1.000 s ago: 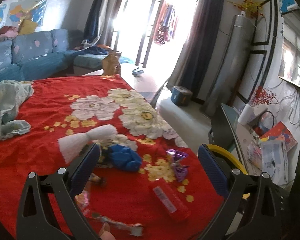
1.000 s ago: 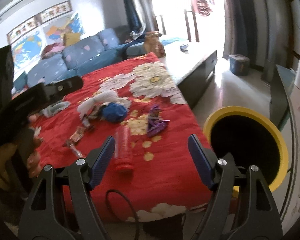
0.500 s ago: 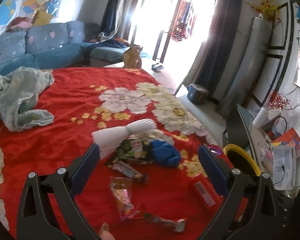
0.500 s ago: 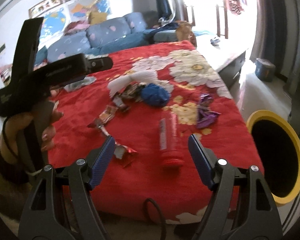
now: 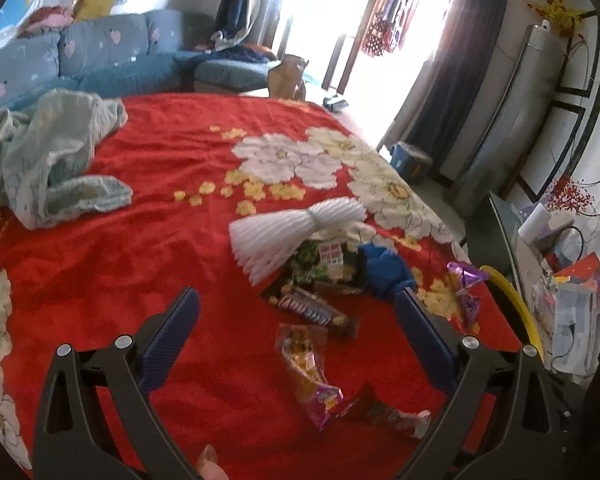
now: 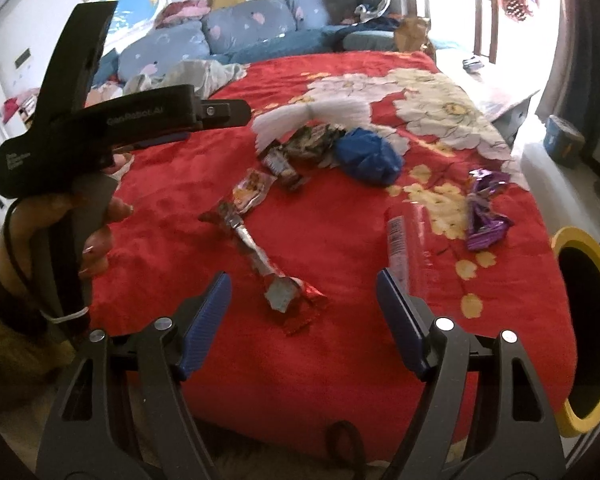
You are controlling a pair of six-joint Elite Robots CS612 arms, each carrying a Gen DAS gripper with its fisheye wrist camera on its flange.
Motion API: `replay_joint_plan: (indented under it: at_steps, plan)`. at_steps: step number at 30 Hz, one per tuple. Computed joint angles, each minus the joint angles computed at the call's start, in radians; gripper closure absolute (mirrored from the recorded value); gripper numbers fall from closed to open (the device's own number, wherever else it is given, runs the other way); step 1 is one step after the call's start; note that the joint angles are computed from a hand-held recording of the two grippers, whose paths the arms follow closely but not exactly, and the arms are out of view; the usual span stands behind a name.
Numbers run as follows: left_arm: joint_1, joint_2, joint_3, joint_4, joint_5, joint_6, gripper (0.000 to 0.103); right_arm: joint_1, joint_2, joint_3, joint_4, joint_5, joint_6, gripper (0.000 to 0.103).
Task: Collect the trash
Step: 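Grasp the yellow-pink snack wrapper with the left tool while the right tool grasps the red candy wrapper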
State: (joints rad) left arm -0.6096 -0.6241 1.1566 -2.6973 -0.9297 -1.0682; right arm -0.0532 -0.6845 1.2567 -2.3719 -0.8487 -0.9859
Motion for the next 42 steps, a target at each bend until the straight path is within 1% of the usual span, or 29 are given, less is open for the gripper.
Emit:
replay_joint_plan:
  at_steps: [1, 2, 3, 6, 9, 11, 13, 15, 18, 20, 25, 26, 27, 29, 30, 35, 42]
  plan:
    - [0.003, 0.0, 0.002, 0.002, -0.017, -0.004, 0.009, 0.002, 0.0, 0.001, 0.001, -0.004, -0.008, 0.036]
    - [0.005, 0.0, 0.002, 0.006, -0.034, -0.007, 0.011, 0.005, 0.0, 0.002, 0.007, -0.008, -0.021, 0.037]
    - [0.008, 0.001, 0.002, 0.006, -0.051, -0.009, 0.017, 0.006, 0.0, 0.002, 0.015, -0.011, -0.031, 0.037]
    - [0.017, 0.005, -0.001, 0.011, -0.108, -0.022, 0.026, 0.012, 0.008, -0.009, 0.04, -0.028, -0.048, 0.039]
    - [0.021, 0.012, -0.009, 0.021, -0.148, -0.021, 0.033, 0.019, 0.015, -0.015, 0.043, -0.052, -0.057, 0.042]
    - [0.026, 0.017, -0.011, 0.011, -0.187, -0.031, 0.037, 0.023, 0.02, -0.018, 0.039, -0.066, -0.057, 0.046]
    - [0.029, 0.022, -0.015, 0.015, -0.213, -0.039, 0.04, 0.026, 0.022, -0.016, 0.026, -0.075, -0.061, 0.048]
    - [0.031, 0.025, -0.018, 0.022, -0.227, -0.041, 0.044, 0.028, 0.022, -0.007, -0.002, -0.083, -0.066, 0.051]
    - [0.034, 0.03, -0.022, 0.023, -0.247, -0.046, 0.05, 0.028, 0.02, 0.003, -0.024, -0.085, -0.086, 0.062]
    - [0.036, 0.033, -0.025, 0.022, -0.263, -0.048, 0.056, 0.028, 0.019, 0.007, -0.02, -0.082, -0.103, 0.076]
    - [0.041, 0.035, -0.02, 0.012, -0.282, -0.059, 0.064, 0.025, 0.017, 0.005, 0.012, -0.071, -0.124, 0.087]
    - [0.042, 0.035, -0.019, 0.01, -0.284, -0.062, 0.067, 0.024, 0.016, 0.006, 0.017, -0.07, -0.125, 0.088]
    - [0.043, 0.034, -0.015, 0.004, -0.289, -0.066, 0.072, 0.023, 0.016, 0.002, 0.031, -0.068, -0.126, 0.089]
    - [0.045, 0.033, -0.012, 0.002, -0.295, -0.07, 0.078, 0.021, 0.016, -0.001, 0.044, -0.065, -0.123, 0.09]
    - [0.045, 0.032, -0.01, -0.001, -0.296, -0.07, 0.083, 0.02, 0.016, -0.002, 0.051, -0.063, -0.119, 0.09]
    - [0.044, 0.03, -0.005, -0.008, -0.29, -0.06, 0.088, 0.016, 0.015, -0.006, 0.068, -0.052, -0.1, 0.093]
    - [0.037, 0.014, 0.009, -0.045, -0.249, -0.039, 0.09, 0.006, 0.01, -0.011, 0.095, -0.011, -0.086, 0.094]
